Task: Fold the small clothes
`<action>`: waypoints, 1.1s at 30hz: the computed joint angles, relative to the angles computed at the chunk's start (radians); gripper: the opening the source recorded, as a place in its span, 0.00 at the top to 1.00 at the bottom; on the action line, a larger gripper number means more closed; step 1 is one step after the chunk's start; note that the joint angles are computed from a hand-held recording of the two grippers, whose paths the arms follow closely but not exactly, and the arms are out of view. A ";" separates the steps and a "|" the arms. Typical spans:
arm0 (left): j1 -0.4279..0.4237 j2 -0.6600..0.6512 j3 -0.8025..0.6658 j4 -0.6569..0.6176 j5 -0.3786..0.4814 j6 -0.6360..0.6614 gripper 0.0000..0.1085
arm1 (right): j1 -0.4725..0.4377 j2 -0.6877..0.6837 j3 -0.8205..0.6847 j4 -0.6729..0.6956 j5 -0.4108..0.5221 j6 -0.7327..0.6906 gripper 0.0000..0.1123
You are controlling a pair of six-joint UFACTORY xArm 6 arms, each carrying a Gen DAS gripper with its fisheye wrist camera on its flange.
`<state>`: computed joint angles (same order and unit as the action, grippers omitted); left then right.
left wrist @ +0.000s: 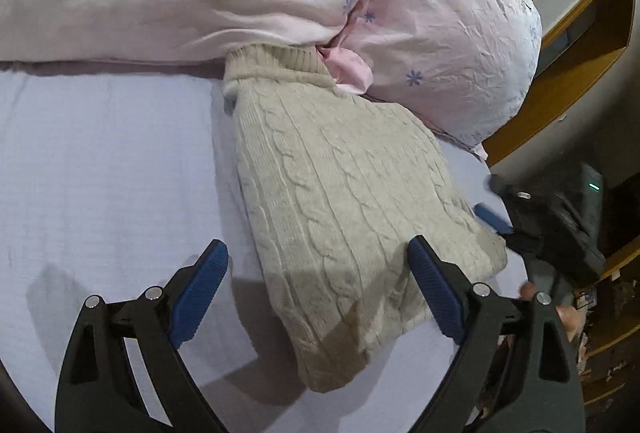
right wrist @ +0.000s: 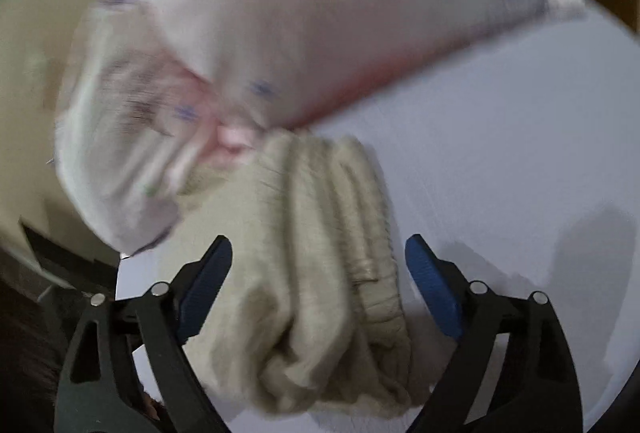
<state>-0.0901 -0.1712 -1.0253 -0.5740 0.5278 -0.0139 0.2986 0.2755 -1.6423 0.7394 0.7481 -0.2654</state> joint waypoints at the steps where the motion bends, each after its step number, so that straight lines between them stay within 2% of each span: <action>1: -0.002 0.000 -0.002 -0.006 -0.001 0.006 0.15 | 0.004 -0.023 0.024 0.014 -0.012 -0.035 0.32; 3: 0.001 0.013 -0.007 -0.019 -0.007 0.026 0.15 | 0.018 -0.035 0.032 0.005 0.001 -0.084 0.36; 4: -0.006 0.022 -0.014 -0.012 -0.012 0.015 0.15 | 0.028 -0.015 0.008 -0.045 0.033 -0.073 0.42; 5: -0.004 0.019 -0.012 -0.012 -0.007 0.014 0.15 | 0.036 0.009 -0.021 -0.086 0.066 -0.050 0.59; 6: -0.001 -0.003 0.004 -0.009 0.000 0.013 0.15 | 0.040 0.049 -0.064 -0.126 0.129 -0.029 0.71; 7: -0.006 0.001 0.001 -0.002 -0.005 0.005 0.15 | 0.040 0.068 -0.081 -0.124 0.156 -0.028 0.90; 8: -0.008 0.004 0.000 -0.001 -0.009 0.006 0.15 | 0.039 0.060 -0.057 -0.098 0.142 -0.043 0.91; 12: -0.005 -0.017 0.013 -0.014 0.005 0.022 0.14 | 0.011 -0.104 0.145 0.086 0.016 -0.161 0.94; 13: -0.007 -0.016 0.012 -0.041 0.011 0.052 0.14 | 0.003 -0.155 0.205 0.099 -0.010 -0.165 0.94; 15: -0.017 -0.007 0.003 -0.047 0.013 0.081 0.12 | 0.006 -0.165 0.223 0.005 -0.007 -0.127 0.91; 16: -0.023 -0.002 -0.002 -0.013 0.011 0.060 0.12 | 0.010 -0.153 0.216 -0.041 -0.009 -0.090 0.81; 17: -0.030 0.008 -0.008 0.028 0.010 0.036 0.12 | 0.004 -0.134 0.201 -0.045 -0.001 -0.066 0.64; 18: -0.033 0.016 -0.015 0.038 0.016 0.027 0.12 | -0.009 -0.106 0.163 -0.007 0.037 -0.055 0.58; 20: -0.033 0.028 -0.023 0.023 0.027 0.026 0.12 | -0.019 -0.074 0.121 0.020 0.060 -0.044 0.27; 21: -0.031 0.034 -0.026 0.019 0.027 0.024 0.11 | -0.013 -0.057 0.102 -0.021 0.053 -0.015 0.23; 25: -0.032 0.057 -0.033 -0.040 0.007 0.044 0.09 | -0.023 0.037 0.002 -0.050 0.156 0.058 0.22; 26: -0.037 0.063 -0.035 -0.037 -0.004 0.041 0.10 | -0.031 0.042 0.004 -0.017 0.176 0.043 0.27; 27: -0.040 0.068 -0.038 -0.055 -0.007 0.056 0.16 | -0.032 0.032 0.027 0.020 0.157 0.012 0.33; 28: -0.042 0.071 -0.041 -0.086 -0.007 0.081 0.24 | -0.034 0.029 0.038 0.063 0.170 -0.027 0.63; 29: -0.042 0.071 -0.041 -0.084 -0.003 0.072 0.33 | -0.038 0.027 0.044 0.106 0.190 -0.043 0.69; 30: -0.041 0.058 -0.030 -0.081 -0.012 0.078 0.44 | -0.033 0.014 0.063 0.125 0.170 -0.055 0.70; 32: -0.031 0.006 0.000 -0.108 -0.008 0.138 0.55 | -0.013 -0.036 0.112 0.148 0.137 -0.119 0.73; 33: -0.023 -0.034 0.028 -0.103 -0.007 0.150 0.56 | -0.008 -0.057 0.131 0.185 0.151 -0.160 0.73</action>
<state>-0.1133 -0.2057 -0.9972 -0.6768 0.5209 0.1358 0.2902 0.2184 -1.5112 0.9247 0.8995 -0.4258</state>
